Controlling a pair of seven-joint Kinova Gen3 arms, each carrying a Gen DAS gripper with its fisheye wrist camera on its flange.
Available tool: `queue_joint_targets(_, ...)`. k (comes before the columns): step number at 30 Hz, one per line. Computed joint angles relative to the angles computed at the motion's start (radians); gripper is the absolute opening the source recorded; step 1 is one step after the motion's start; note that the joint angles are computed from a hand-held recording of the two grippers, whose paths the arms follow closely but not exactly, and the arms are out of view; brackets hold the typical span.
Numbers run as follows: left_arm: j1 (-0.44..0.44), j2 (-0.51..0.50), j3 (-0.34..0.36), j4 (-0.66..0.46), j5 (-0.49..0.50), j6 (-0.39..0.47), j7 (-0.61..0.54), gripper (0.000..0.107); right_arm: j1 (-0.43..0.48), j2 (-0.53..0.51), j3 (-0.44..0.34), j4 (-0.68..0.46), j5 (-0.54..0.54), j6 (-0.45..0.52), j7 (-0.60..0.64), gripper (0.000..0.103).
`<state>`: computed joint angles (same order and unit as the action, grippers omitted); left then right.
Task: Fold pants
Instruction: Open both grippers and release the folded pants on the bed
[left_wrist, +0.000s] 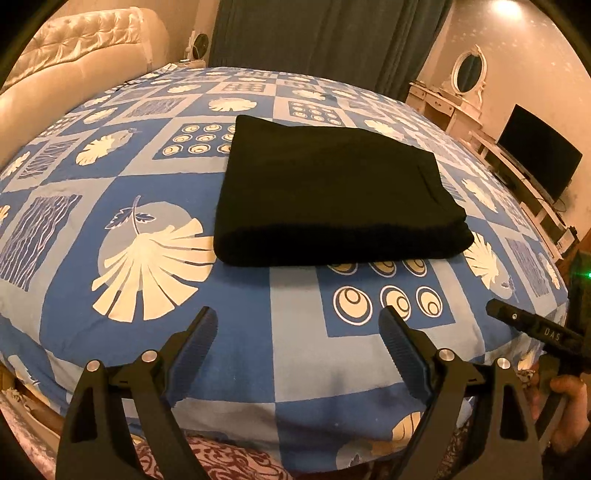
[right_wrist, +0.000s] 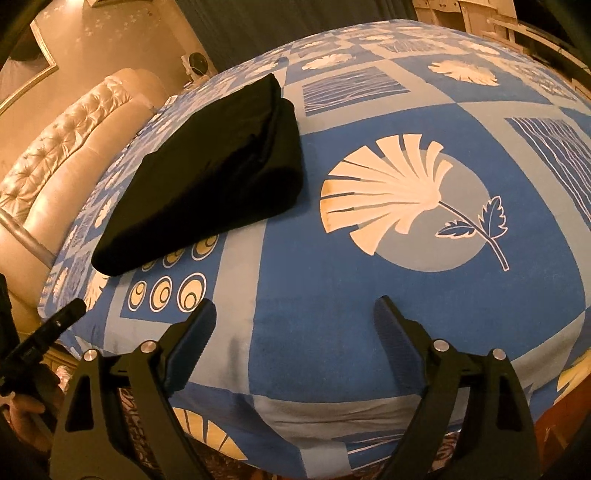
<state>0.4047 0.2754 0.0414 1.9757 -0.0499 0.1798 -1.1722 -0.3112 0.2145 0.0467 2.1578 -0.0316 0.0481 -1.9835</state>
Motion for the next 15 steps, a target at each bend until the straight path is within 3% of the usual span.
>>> queue_joint_targets(8,0.02,0.011,-0.034,-0.016,-0.011,0.015,0.048,0.088,-0.192,0.017,0.195,-0.002,0.021,-0.01,-0.046,0.09)
queue_joint_targets(15,0.011,0.021,-0.023,-0.024,-0.022,0.022,0.054,0.088,-0.257,0.029,0.264,-0.009,0.043,-0.01,-0.07,0.09)
